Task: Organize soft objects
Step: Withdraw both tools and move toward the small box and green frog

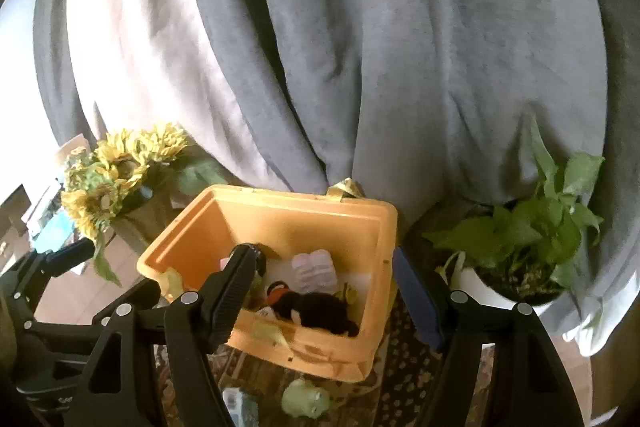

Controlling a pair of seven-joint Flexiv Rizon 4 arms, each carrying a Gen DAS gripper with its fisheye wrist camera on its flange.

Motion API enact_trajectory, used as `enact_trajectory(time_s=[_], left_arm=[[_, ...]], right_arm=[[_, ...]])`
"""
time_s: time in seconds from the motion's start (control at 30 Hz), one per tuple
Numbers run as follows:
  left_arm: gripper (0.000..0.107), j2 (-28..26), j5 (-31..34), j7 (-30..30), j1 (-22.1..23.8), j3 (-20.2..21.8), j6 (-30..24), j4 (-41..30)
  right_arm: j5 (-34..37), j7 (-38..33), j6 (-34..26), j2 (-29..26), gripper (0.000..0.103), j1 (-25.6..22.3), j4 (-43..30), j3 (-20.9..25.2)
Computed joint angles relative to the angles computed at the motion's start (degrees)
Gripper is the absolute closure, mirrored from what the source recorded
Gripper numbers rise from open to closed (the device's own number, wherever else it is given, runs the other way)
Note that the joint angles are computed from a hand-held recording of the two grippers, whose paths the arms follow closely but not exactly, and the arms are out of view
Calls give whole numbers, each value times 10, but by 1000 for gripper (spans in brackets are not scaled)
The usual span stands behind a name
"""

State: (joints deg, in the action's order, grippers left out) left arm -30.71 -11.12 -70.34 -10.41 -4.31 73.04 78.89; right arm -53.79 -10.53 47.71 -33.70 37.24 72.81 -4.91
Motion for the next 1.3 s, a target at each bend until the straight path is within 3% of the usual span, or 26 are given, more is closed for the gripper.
enact_trajectory(time_s=[0.23,0.7,1.3], left_arm=[[12,44,8,-16,-2,8,37,74],[12,115,56,-85,-35,38,102,198],[13,122,232,-328,-131,153,134,244]], right_arm=[[-33,51,2,36,31,10,60,10],[-67,76,41,95,31,-12,167,55],[-40,-2,151,98,32,-42,239,72]])
